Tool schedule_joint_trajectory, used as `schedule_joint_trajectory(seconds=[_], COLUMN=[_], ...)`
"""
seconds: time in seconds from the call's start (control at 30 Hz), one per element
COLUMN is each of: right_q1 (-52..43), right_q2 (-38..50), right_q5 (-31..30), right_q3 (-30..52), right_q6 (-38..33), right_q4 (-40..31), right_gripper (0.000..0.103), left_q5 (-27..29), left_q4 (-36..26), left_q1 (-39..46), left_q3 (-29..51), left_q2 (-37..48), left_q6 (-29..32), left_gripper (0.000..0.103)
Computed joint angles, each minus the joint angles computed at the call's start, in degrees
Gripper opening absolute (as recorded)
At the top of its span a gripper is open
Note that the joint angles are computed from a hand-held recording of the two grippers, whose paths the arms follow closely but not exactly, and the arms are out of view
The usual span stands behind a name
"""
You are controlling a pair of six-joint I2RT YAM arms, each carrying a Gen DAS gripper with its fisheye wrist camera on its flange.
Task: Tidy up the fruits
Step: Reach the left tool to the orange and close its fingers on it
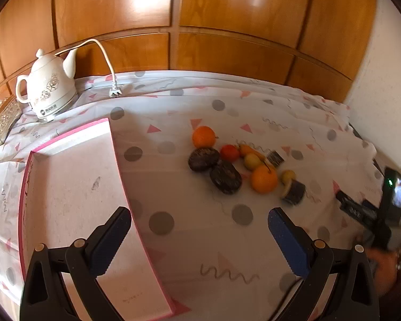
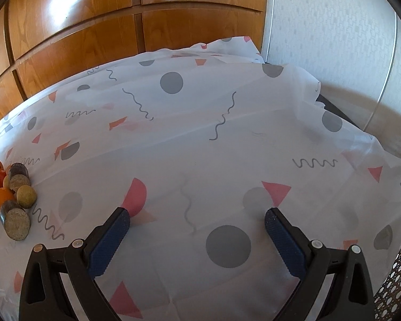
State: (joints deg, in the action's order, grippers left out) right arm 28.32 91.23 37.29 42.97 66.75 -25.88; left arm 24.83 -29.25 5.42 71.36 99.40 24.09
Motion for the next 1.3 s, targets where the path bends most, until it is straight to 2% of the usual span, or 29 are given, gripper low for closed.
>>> schedule_joint_trajectory(seconds=[0.13,0.2,0.27,0.3,0.53,0.73,0.9,1.17,1.3], right_q1=[0.2,0.3,0.5,0.6,0.8,0.9,1.2,1.2,1.1], right_q2=[-0.1,-0.1,-0.2,-0.2,0.0,0.2,0.2,0.2,0.2], right_q5=[0.2,0.4,0.5,0.5,0.7,1.2,1.6,1.6,1.6], right_q3=[-0.2,-0.3,-0.5,-0.5,-0.4,-0.4,-0.6,-0.6,-0.6], right_q6=[0.3,0.5,0.7,0.8,1.2,1.4,1.7,1.6,1.6], right_q4=[0.4,0.5,0.5,0.6,0.6,0.8,0.9,0.9,0.9], right_gripper=[0.103,0.103,0.103,0.103,0.103,0.103,0.103,0.103,0.103], left_q5=[-1.5,-1.2,-1.0,-0.9,-1.3,-3.7,-5.2,-8.0,-7.5], left_q4=[-0.9,-3.4,-5.6,-6.9,-9.5,-13.0,-17.5,-21.5,-24.1], left_q1=[-1.1,-1.6,-2.1,-2.4,-4.7,-7.5,-9.5,-11.8,-11.9], left_q3=[4.3,8.0,11.2,13.4,23.8,35.0,45.5,55.6,60.3], left_q2=[3.5,6.3,8.7,10.4,17.7,26.2,33.7,41.6,44.9], left_q6=[-2.3,-2.5,-2.7,-3.0,-5.6,-6.6,-8.1,-9.0,-9.7], left_gripper=[0.100,0.091,0.075,0.072,0.070,0.069,0.062,0.060,0.052])
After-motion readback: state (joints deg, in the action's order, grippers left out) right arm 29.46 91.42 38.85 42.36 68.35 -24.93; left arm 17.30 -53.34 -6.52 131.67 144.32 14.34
